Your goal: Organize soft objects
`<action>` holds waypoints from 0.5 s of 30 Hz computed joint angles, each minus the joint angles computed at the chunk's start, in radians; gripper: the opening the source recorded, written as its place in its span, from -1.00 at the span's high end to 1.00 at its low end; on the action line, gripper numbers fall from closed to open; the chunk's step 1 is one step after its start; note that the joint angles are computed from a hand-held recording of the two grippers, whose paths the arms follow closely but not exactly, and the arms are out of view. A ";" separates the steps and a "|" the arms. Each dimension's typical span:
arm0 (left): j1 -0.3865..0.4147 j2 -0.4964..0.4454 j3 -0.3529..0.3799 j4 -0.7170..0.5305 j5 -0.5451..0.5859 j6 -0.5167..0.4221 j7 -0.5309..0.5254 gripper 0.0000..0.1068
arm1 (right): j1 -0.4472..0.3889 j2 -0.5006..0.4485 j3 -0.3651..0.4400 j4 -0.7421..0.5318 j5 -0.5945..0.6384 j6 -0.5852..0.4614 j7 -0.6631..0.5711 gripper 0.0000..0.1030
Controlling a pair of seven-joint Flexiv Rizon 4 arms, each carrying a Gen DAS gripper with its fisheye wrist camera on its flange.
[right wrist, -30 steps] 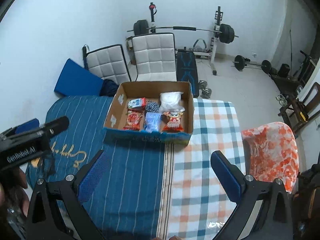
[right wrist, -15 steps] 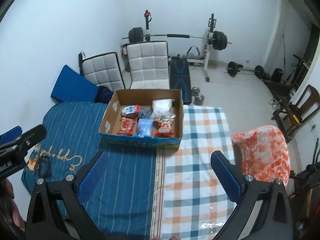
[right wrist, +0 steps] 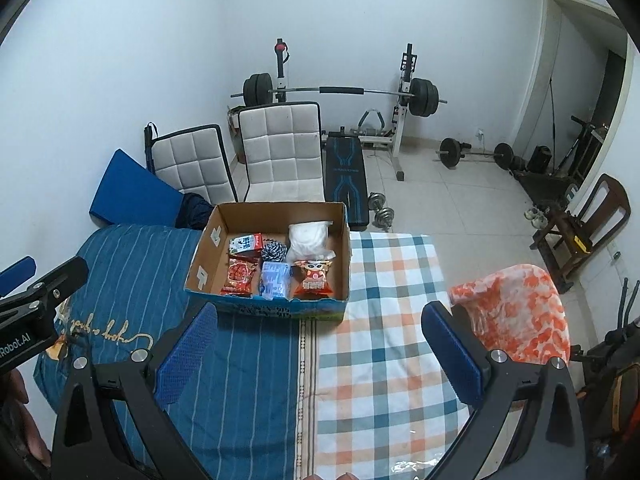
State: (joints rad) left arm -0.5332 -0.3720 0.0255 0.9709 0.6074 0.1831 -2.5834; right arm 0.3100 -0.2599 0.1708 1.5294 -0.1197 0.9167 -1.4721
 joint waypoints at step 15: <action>0.002 0.009 -0.002 0.014 0.000 0.005 0.000 -0.90 | 0.002 0.003 -0.003 -0.005 -0.012 0.004 0.010 -1.00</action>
